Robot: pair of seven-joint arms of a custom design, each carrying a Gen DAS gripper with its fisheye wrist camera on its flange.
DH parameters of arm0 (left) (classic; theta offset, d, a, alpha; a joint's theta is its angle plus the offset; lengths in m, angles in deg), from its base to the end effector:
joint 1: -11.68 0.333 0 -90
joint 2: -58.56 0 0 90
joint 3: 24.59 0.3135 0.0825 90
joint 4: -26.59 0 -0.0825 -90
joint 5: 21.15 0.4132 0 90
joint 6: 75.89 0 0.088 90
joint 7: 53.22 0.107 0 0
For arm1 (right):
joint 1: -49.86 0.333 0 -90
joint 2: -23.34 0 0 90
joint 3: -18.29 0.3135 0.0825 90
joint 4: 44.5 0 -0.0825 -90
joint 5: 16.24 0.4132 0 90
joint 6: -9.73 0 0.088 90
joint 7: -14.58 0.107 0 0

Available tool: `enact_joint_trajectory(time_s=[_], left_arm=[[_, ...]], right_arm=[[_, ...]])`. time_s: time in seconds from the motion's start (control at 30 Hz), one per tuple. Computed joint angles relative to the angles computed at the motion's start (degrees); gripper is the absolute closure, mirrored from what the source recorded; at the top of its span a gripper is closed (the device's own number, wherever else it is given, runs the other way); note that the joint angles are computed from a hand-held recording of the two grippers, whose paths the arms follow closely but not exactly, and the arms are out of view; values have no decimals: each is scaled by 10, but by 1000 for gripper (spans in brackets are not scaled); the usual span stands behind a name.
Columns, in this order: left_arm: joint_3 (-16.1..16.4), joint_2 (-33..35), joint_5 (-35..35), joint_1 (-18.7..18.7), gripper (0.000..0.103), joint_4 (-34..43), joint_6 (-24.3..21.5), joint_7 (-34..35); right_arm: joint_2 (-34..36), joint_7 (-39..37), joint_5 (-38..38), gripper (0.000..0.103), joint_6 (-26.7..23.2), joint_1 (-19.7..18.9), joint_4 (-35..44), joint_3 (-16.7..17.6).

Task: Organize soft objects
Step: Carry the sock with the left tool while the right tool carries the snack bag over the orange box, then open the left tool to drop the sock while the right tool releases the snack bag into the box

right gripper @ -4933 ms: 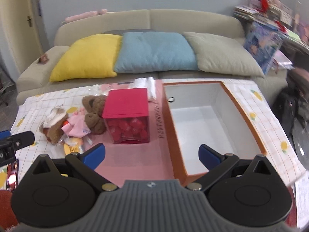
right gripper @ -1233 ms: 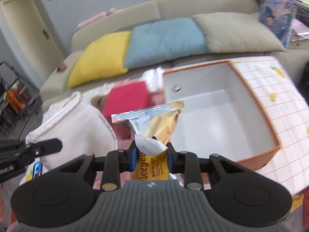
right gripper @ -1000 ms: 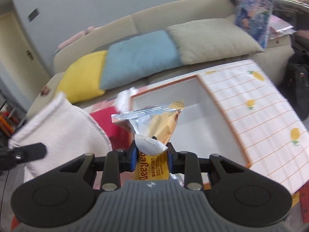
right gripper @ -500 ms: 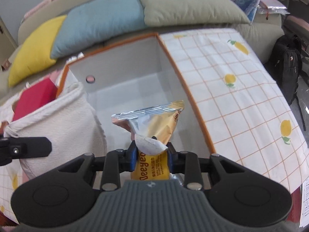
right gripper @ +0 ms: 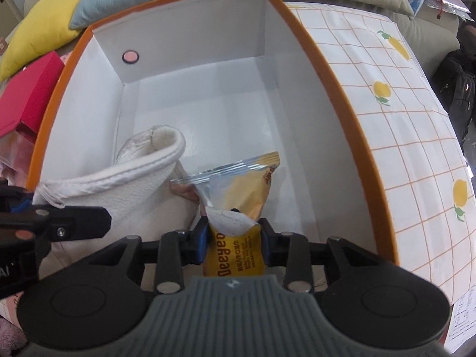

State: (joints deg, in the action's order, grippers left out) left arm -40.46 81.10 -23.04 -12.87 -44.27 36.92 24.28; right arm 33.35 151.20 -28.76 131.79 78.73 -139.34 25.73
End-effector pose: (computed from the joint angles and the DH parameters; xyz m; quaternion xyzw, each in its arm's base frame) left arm 0.5799 -0.4423 0.5859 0.5258 -0.8297 0.1873 0.0067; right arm 0.5505 0.3856 0.5268 -0.6616 0.7293 -0.0982 0.1440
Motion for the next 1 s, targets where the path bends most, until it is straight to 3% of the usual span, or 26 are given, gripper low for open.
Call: enact_joint_trajectory(time_s=[0.17, 0.2, 0.23, 0.53, 0.7, 1.0], left_arm=[[6, -2, 42, -13, 78, 3, -2, 7], [7, -5, 46, -14, 71, 0, 2, 6], [8, -11, 49, -13, 63, -7, 8, 2], [2, -65, 39, 4, 33, -64, 65, 14], [-3, -111, 16, 18, 32, -112, 112, 36], [0, -267, -40, 44, 32, -302, 297, 111]], right_arm=[[9, 0, -11, 60, -22, 5, 16, -1], [10, 0, -14, 59, -25, 6, 18, -1], [10, 0, -17, 58, -28, 7, 20, -1], [-2, 12, -45, 42, -57, 16, 39, 0], [-16, 37, -72, 40, -72, 25, 47, 5], [-56, 154, -164, 35, -52, 52, 40, 26]])
